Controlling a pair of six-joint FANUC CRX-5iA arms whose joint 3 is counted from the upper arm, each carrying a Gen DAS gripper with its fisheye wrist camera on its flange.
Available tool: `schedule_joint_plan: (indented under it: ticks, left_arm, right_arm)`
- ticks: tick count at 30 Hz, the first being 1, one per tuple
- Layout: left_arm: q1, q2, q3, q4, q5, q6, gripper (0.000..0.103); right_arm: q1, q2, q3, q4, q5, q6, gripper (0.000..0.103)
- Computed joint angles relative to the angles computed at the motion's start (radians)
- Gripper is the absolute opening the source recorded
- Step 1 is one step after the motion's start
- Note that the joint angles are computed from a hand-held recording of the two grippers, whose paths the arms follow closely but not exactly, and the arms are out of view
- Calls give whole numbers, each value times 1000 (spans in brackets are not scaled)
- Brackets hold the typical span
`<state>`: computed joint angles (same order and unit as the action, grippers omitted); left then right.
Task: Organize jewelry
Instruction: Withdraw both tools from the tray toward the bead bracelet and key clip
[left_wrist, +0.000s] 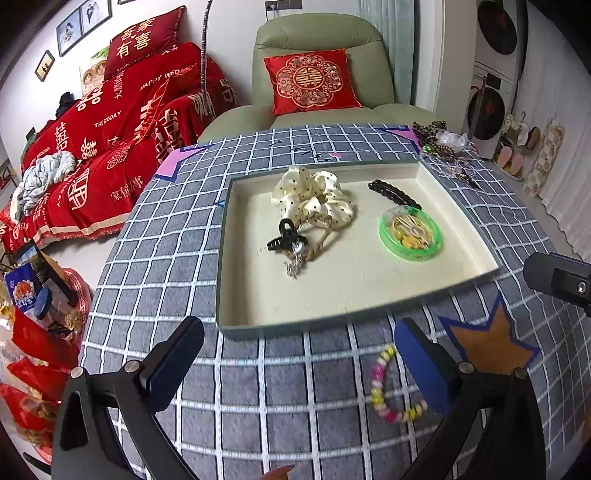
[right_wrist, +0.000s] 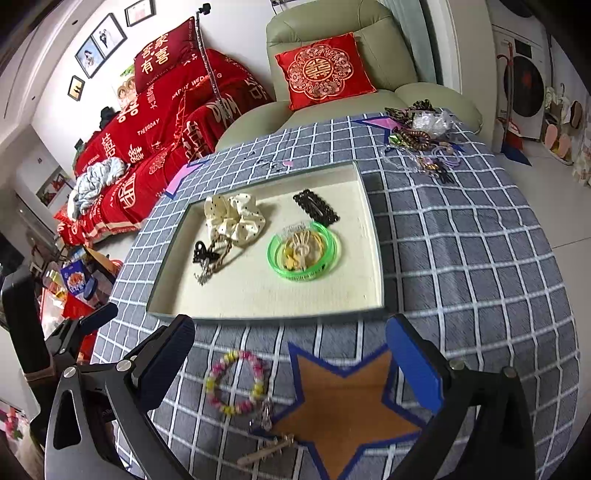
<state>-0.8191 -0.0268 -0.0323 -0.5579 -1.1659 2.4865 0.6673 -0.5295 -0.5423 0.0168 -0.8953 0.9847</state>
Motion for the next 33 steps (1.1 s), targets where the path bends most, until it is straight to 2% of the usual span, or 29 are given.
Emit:
schedule_joint_plan:
  ticks: [8, 21, 27, 33]
  left_arm:
    - [-32, -21, -28, -3, -23, 23, 103]
    - [-26, -24, -87, 45, -6, 39, 103]
    - [-18, -3, -91, 63, 13, 23, 103]
    - [4, 16, -97, 94, 46, 3, 103]
  right_arm:
    - [52, -82, -29, 36, -57, -63, 103]
    - [230, -216, -129, 155, -148, -236, 103]
    - [355, -276, -195, 219, -199, -364, 103]
    - [519, -330, -271, 313, -273, -538, 103]
